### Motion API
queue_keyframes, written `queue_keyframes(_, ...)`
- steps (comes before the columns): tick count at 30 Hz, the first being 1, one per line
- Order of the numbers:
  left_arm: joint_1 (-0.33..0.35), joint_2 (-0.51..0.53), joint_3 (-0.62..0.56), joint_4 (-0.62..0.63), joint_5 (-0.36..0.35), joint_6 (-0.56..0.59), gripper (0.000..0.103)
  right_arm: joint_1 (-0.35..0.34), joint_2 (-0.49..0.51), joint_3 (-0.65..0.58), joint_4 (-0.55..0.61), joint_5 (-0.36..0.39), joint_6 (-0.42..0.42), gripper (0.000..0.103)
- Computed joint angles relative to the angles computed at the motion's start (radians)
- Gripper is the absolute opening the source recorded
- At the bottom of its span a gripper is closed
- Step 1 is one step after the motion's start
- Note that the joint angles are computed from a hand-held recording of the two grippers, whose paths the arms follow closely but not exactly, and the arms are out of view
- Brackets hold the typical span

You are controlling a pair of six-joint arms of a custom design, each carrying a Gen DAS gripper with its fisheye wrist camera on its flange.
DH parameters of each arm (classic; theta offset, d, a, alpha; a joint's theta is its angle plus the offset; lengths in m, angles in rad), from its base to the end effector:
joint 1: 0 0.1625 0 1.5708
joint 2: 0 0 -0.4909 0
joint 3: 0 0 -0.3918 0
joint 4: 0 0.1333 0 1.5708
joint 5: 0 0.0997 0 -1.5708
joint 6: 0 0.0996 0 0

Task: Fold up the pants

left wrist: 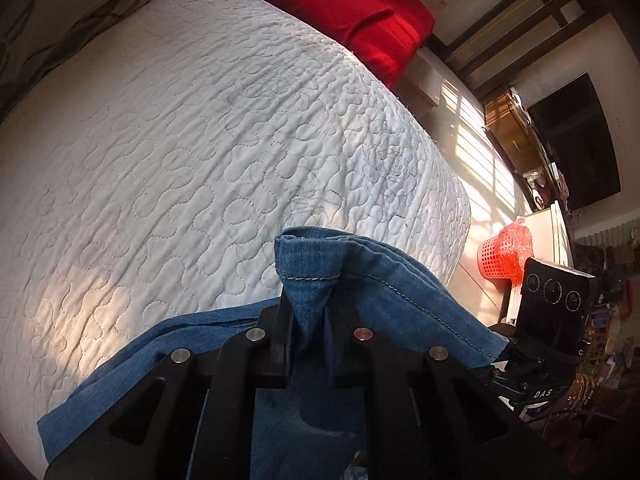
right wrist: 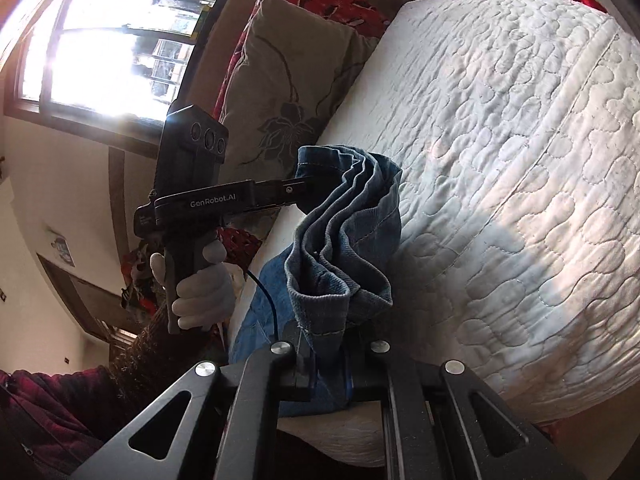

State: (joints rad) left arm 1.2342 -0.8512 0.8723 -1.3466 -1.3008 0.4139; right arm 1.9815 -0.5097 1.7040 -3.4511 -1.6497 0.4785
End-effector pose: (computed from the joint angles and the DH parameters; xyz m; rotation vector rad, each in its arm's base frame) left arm -0.1096 -0.7972 0.4061 1.0925 2.6429 0.3672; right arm 0.3995 -0.6032 0.0240 0.1326 2.7611 -0.9380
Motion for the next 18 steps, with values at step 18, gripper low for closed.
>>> queue_keyframes(18,0.152,-0.121,-0.067,-0.027,0.066,-0.231,0.01,0.118,0.285,-0.662,0.892,0.127,-0.333,0.013)
